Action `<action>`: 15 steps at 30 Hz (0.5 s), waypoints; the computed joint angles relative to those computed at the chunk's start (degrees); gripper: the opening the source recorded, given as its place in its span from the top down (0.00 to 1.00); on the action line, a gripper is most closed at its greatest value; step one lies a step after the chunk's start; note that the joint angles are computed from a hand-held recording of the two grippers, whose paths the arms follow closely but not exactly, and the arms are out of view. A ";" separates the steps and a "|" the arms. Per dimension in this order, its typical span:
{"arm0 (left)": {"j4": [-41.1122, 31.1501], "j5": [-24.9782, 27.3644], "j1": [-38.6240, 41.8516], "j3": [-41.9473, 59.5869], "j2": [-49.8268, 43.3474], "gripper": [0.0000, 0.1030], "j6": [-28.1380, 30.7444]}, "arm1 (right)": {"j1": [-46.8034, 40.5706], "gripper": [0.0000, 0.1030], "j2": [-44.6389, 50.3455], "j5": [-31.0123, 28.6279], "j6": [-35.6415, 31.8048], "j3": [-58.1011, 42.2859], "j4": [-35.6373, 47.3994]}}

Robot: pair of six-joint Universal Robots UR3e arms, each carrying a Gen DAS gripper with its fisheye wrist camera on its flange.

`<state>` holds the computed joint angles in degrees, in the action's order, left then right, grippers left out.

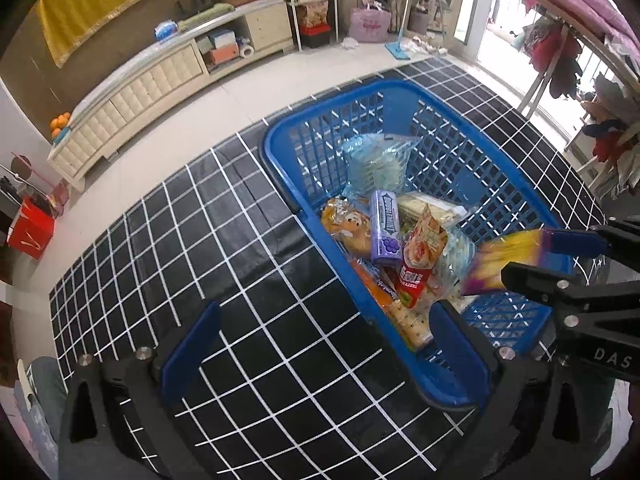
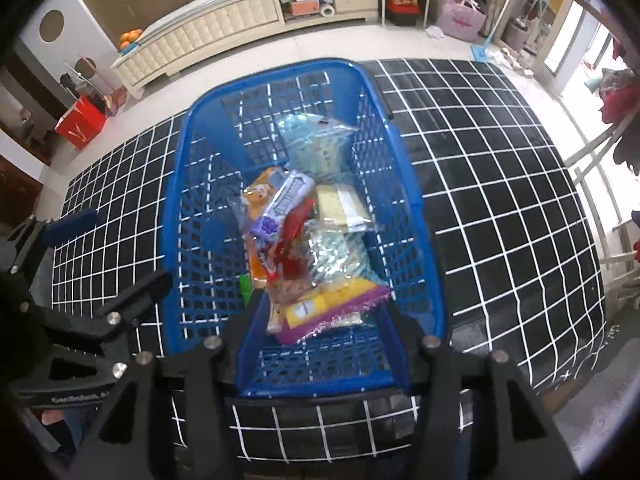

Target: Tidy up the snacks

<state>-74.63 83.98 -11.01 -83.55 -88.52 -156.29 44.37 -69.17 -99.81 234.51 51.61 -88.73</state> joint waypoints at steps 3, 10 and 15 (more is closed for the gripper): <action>0.22 0.25 0.49 -1.69 3.41 0.00 0.45 | 1.61 0.41 0.71 -1.75 0.90 -3.19 2.27; -1.95 -4.11 6.74 -5.32 16.31 0.00 2.37 | 8.75 0.30 2.66 -10.43 4.67 -14.01 7.60; -5.31 -11.48 18.79 -9.51 34.48 0.00 4.53 | 16.68 0.25 8.92 -20.14 9.36 -30.84 15.60</action>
